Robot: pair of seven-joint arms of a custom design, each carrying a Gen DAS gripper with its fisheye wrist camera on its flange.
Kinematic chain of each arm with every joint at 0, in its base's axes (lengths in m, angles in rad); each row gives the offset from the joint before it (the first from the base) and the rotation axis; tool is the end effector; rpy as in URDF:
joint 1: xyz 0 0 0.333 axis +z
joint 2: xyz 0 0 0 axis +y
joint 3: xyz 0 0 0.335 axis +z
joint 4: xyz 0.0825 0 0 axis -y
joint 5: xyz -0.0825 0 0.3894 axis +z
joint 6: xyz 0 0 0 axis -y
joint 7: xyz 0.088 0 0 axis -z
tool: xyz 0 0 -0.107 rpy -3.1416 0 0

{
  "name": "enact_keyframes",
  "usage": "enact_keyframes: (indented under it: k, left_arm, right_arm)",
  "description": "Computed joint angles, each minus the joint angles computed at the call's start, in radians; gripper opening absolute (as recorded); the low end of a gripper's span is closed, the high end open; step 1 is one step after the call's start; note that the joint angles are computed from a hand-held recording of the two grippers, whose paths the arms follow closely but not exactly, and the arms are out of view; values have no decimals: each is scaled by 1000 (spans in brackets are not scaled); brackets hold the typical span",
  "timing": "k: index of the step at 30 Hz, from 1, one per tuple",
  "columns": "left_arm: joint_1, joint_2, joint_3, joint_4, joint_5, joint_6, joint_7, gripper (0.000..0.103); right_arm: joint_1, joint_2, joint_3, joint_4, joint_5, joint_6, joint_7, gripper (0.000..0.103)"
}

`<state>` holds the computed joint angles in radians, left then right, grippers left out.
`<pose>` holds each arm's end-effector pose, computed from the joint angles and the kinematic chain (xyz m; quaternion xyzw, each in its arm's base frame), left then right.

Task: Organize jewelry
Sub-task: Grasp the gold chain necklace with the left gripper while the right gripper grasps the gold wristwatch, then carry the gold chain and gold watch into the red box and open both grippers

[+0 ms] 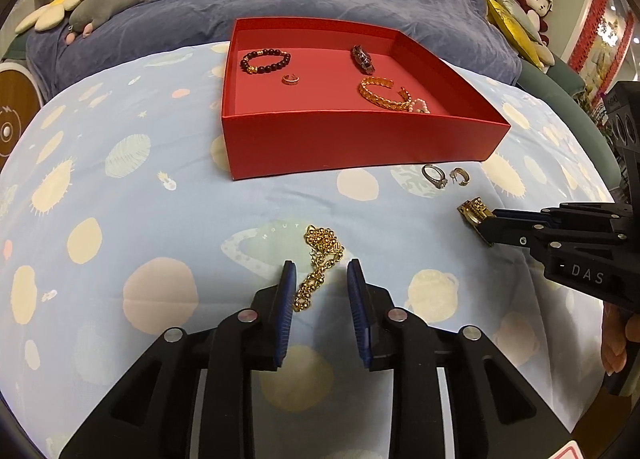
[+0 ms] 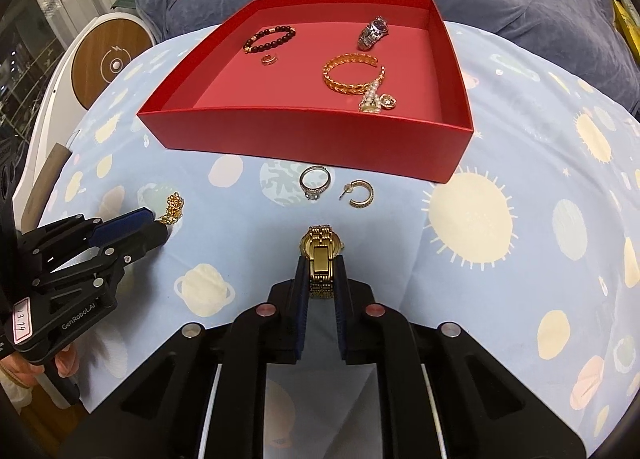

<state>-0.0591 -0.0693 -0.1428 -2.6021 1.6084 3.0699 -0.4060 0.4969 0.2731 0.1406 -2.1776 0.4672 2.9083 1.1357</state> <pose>0.3873 -0.1606 0.3051 -0.7336 0.6083 -0.2450 0.1783 0.5022 0.3343 0.3250 -0.8627 0.4399 -0.0443 0.2454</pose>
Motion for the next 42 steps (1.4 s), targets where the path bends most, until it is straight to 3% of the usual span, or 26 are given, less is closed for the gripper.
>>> enact_keyframes:
  k: [3,10,15,20,26,33,42]
  left_arm:
    - [-6,2,-6,2,-8,-15,3,44]
    - [-26,21,-22,27,-8,-72,2,47]
    - [-48,38,-32,46,-20,-131,39,25]
    - [-45,48,-21,57,-8,-106,39,5]
    - [-39,45,-15,54,-15,-77,58,2]
    - [-33,16,-12,49,40,-51,-1,2]
    - [-35,-23,-10,42,85,-18,-48,2]
  right_arm:
    - [-9,-8,5,-10,21,-11,3,11]
    - [-2,-5,0,-13,9,-9,24,12]
    - [4,-2,-9,-9,-6,-12,35,13]
    - [12,-1,-15,-11,-28,-2,47,18]
    - [15,5,-15,-7,-36,8,52,19]
    - [7,6,-7,-6,-23,12,41,19]
    - [2,1,4,-8,0,16,11,11]
